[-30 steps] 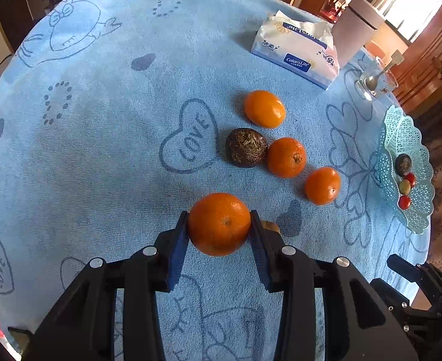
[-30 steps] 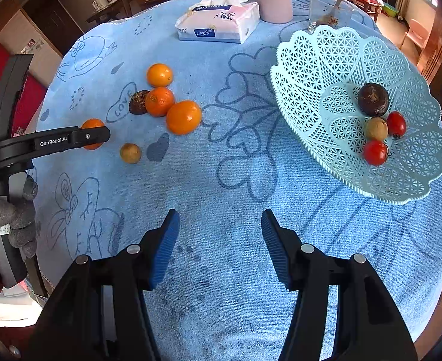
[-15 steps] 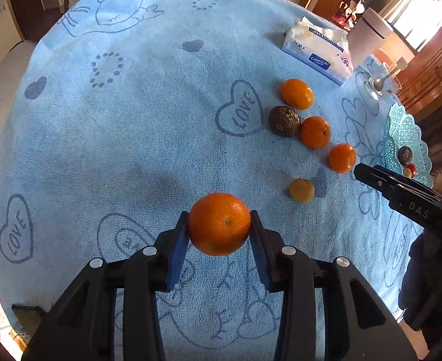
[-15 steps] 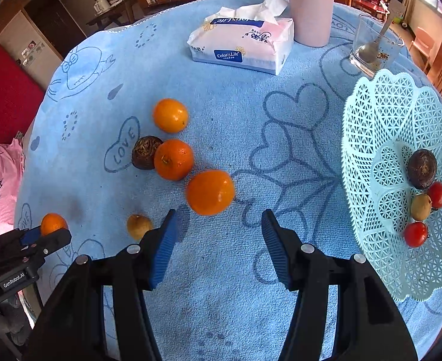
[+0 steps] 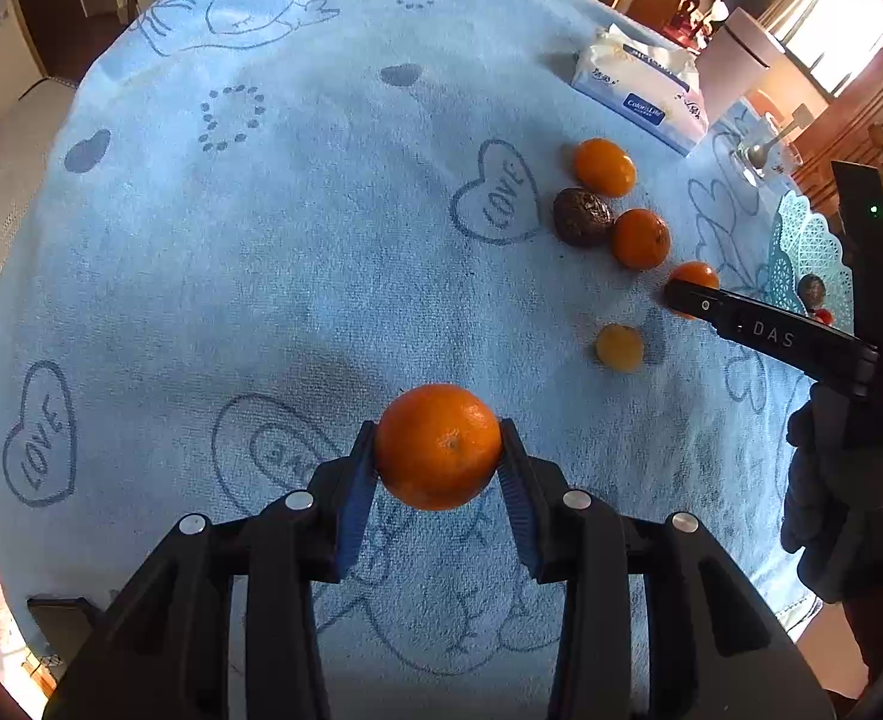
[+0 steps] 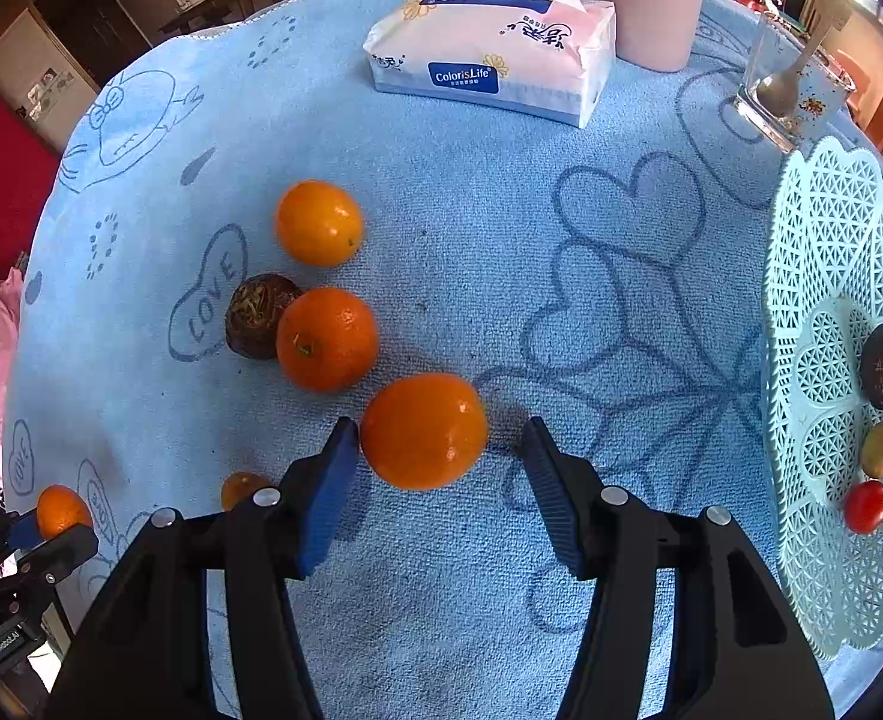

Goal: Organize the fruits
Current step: 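Grasp another orange with the right tool while the left tool holds its orange, then release the right tool's orange into the basket, then the left tool's orange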

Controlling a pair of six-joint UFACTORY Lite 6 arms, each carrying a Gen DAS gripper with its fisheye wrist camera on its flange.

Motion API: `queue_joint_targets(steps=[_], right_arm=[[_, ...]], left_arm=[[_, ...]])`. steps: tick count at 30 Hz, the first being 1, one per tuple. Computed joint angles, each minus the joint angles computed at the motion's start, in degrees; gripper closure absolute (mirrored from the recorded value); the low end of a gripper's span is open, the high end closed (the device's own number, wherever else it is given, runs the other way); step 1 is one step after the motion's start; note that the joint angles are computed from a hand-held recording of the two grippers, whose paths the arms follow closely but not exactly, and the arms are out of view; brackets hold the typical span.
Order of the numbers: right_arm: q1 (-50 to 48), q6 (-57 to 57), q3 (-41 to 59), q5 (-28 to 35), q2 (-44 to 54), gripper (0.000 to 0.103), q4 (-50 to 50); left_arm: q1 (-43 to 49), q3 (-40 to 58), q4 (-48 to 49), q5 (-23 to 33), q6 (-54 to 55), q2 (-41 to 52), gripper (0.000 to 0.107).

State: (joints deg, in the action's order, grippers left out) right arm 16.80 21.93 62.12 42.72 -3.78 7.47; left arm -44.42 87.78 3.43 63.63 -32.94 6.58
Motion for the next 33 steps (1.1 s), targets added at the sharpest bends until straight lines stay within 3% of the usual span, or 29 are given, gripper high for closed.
queue_joint_targets(steps=[1,3,21,33], right_arm=[[0.22,-0.29,0.12,-0.13,0.19,0.045,0.30],[0.13,-1.79,-0.32,0.08,-0.57,0.061,1.46],[-5.53,-5.22,-10.27,9.00,-22.53,0.061,6.05],[-25.06,-18.88,-12.14,20.10,-33.93,0.061,11.28]], left_arm=[[-0.06,0.08,0.03,0.04,0.02,0.04,0.067],[-0.40,0.40,0.18,0.14,-0.20,0.36,0.067],[-7.10,6.91,3.35,2.32,-5.81,5.13,0.067],[-11.98,14.40,5.67,4.98,-9.48,9.83,0.067]])
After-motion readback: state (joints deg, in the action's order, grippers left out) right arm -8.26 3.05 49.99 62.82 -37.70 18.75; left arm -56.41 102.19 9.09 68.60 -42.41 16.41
